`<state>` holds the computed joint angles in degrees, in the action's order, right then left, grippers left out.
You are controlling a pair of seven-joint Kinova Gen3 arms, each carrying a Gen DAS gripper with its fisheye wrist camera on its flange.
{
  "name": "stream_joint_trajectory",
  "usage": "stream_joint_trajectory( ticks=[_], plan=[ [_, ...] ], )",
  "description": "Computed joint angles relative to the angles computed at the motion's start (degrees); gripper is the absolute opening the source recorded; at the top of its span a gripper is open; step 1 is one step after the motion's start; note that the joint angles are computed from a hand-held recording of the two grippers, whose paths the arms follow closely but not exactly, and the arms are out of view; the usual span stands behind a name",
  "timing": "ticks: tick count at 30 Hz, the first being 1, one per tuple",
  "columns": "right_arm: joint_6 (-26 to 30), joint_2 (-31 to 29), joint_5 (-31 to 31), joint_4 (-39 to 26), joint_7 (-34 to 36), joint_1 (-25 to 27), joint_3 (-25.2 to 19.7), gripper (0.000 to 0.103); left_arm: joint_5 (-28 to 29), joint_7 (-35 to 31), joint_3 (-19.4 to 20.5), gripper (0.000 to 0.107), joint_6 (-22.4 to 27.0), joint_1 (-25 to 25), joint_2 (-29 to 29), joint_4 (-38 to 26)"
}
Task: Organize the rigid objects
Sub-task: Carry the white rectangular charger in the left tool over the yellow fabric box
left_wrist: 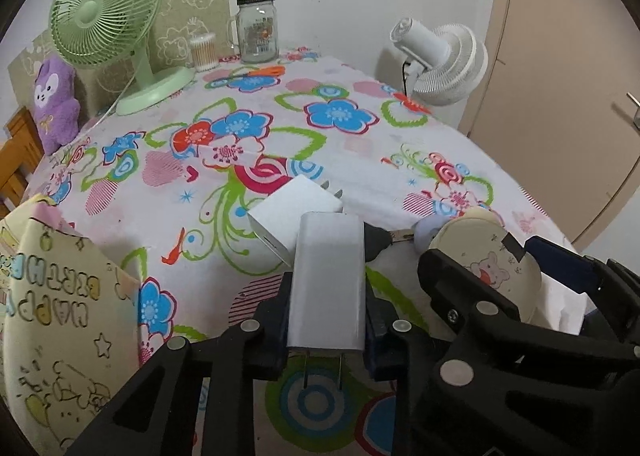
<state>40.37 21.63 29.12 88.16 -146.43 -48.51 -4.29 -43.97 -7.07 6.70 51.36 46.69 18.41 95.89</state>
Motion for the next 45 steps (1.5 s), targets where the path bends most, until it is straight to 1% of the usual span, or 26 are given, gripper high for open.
stream_joint_trajectory(
  ticks=[7, 18, 20, 28, 35, 45],
  plan=[
    [0.4, -2.0, 2.3, 0.9, -2.3, -1.4, -0.2, 0.085, -2.1, 1.8, 0.8, 0.027, 3.1, 1.7, -1.5, 0.0],
    [1.6, -5.9, 6.4, 2.5, -5.9, -3.1, -2.7, 0.085, -5.2, 5.3, 4.1, 0.027, 10.0, 3.7, -4.8, 0.5],
    [2.5, -6.5, 7.2, 2.4, -6.6, -3.5, -3.3, 0.085, -5.3, 5.5, 4.9, 0.028, 10.2, 3.6, -5.7, 0.9],
    [5.5, -8.1, 9.6, 1.2, -8.7, -4.9, -5.5, 0.085, -6.2, 5.9, 7.8, 0.028, 13.9, 3.4, -8.6, 1.4],
    [7.5, -8.6, 11.5, -0.4, -9.4, -6.4, -6.9, 0.085, -6.3, 5.5, 9.8, 0.028, 16.4, 2.5, -11.2, 2.3],
    [10.1, -6.9, 13.2, -4.9, -9.3, -9.7, -7.7, 0.085, -5.6, 5.3, 12.9, 0.028, 18.1, -0.5, -16.1, 5.5]
  ],
)
